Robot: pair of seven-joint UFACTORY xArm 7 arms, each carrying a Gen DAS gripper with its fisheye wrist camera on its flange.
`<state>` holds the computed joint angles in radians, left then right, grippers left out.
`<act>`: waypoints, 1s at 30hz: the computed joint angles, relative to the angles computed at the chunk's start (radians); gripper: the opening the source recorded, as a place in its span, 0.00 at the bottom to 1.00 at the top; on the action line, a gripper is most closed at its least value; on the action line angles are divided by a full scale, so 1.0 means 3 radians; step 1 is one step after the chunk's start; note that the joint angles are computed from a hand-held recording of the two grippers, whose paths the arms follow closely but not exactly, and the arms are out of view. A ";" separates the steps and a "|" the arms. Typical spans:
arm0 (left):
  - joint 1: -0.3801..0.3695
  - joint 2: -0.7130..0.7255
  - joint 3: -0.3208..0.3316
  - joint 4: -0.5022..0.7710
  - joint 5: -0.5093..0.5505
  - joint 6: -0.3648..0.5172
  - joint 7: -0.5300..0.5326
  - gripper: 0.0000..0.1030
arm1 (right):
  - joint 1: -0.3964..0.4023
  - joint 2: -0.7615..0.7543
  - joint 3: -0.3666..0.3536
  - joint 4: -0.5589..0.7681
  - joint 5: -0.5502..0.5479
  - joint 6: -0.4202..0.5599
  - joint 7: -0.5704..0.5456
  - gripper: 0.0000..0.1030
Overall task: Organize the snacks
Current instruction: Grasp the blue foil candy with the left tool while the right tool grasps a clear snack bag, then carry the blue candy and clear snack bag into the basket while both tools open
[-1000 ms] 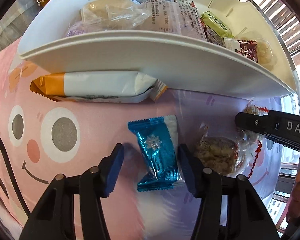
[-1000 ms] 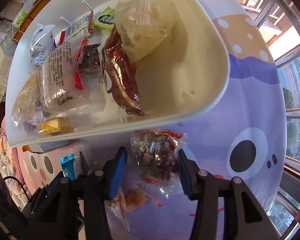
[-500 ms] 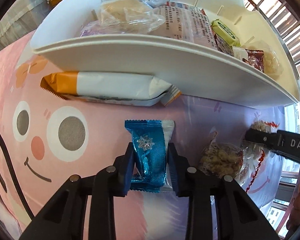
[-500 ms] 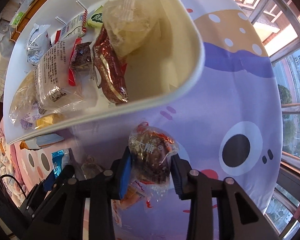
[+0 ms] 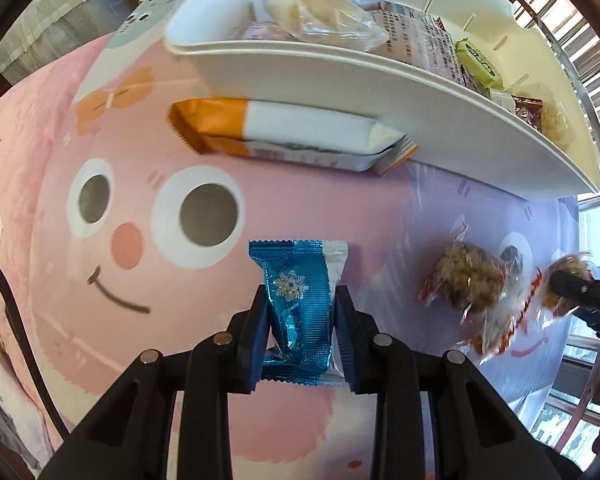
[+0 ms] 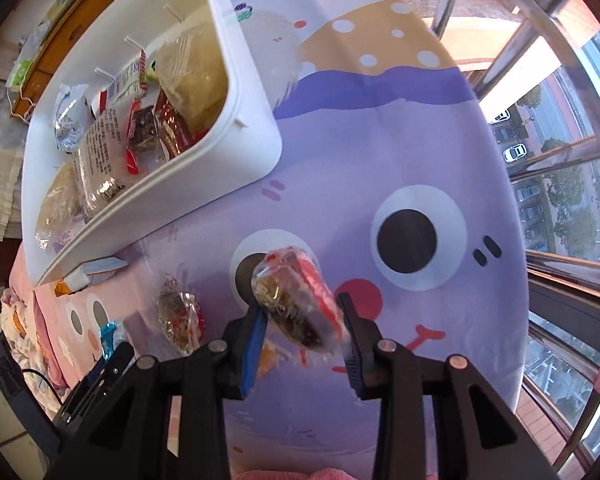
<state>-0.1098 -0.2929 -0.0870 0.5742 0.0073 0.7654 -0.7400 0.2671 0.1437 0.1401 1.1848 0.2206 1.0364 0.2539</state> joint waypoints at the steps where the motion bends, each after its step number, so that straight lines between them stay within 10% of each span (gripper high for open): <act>1: -0.0002 -0.0053 0.0009 -0.0008 -0.0010 0.0058 0.0016 0.28 | -0.0019 -0.0065 -0.0012 -0.0045 0.0025 -0.0017 -0.0012 0.34; 18: 0.0091 -0.1099 0.0085 0.0026 0.0001 0.0751 0.0512 0.28 | 0.0007 -0.0793 -0.0011 -0.0361 0.0015 -0.0413 0.0012 0.34; 30: 0.0301 -0.0927 0.0196 0.0623 0.0189 0.0856 0.1173 0.28 | 0.0163 -0.0783 0.0067 -0.0212 0.0020 -0.0920 -0.0027 0.34</act>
